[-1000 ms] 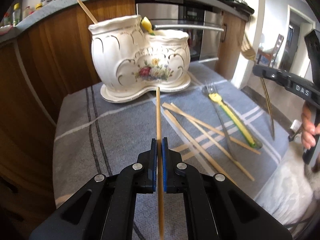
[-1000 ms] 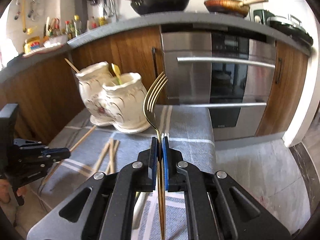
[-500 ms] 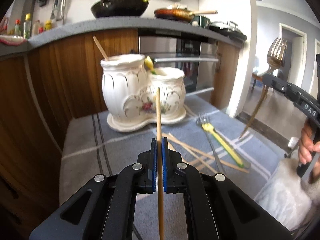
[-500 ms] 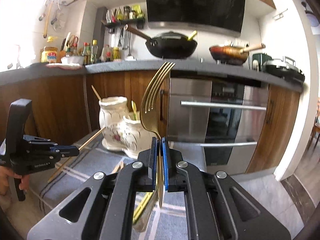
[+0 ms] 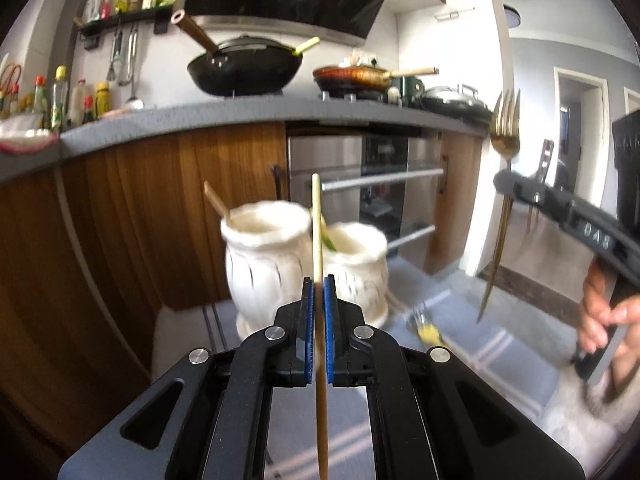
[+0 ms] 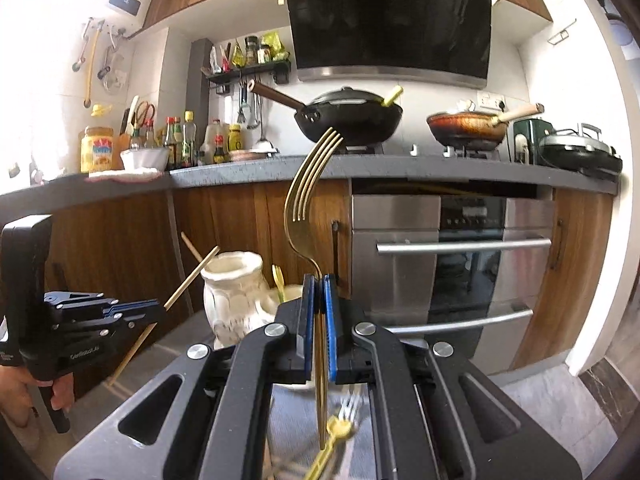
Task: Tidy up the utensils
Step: 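Carry the chopstick into the larger pot with the left tool while the right lifts the fork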
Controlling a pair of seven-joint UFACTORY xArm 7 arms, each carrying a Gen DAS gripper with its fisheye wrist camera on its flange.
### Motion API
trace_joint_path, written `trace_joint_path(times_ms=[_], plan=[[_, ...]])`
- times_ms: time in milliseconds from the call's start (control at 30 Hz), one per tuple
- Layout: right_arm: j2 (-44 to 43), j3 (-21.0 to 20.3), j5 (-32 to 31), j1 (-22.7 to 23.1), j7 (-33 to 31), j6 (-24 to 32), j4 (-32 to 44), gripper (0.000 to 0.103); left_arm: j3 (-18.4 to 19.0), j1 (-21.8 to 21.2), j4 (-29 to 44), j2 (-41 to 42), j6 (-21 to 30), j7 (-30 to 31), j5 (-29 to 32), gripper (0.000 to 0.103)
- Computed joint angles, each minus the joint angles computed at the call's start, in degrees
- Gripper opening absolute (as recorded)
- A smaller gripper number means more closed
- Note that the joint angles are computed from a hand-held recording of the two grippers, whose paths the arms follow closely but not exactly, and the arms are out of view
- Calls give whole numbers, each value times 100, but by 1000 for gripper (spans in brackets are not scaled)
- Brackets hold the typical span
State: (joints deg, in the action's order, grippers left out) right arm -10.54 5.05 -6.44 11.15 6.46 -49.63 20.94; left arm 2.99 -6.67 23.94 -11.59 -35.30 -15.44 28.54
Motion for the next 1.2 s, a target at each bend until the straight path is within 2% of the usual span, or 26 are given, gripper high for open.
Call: trace_joint_path(times_ms=[167, 300, 367, 400, 567, 667, 833, 867, 1000, 1200], plan=[[238, -36, -143, 20, 187, 19, 582, 5, 92, -16, 819, 368, -74, -391, 212, 5], [536, -118, -450, -19, 656, -75, 1094, 5, -44, 134, 1478, 816, -145, -710, 196, 5], [698, -104, -473, -43, 794, -189, 1290, 5, -94, 252, 1808, 1077, -246, -1025, 399, 5], [763, -98, -493, -58, 859, -244, 1359, 5, -172, 288, 1941, 1203, -278, -968, 250, 5], [1227, -67, -466, -139, 1121, -310, 1846, 5, -481, 238, 2467, 1716, -344, -125, -935, 5], [1561, -42, -382, -176, 1218, -293, 2093, 5, -570, 175, 2761, 2004, -327, 199, -1438, 5], [2055, -16, -625, -307, 1571, -252, 2429, 5, -555, -232, 3168, 2516, -359, 1326, -2621, 5], [2115, -10, -703, -336, 1630, -260, 2462, 5, -556, -281, 3196, 2583, -403, 1487, -2741, 5], [2288, 4, -1077, -446, 1794, -93, 2572, 5, -628, -221, 3017, 2595, -599, 1636, -2600, 5], [2471, 60, -1667, -627, 2102, 325, 2723, 5, -674, -325, 2187, 2211, -1141, 2045, -2790, 5]])
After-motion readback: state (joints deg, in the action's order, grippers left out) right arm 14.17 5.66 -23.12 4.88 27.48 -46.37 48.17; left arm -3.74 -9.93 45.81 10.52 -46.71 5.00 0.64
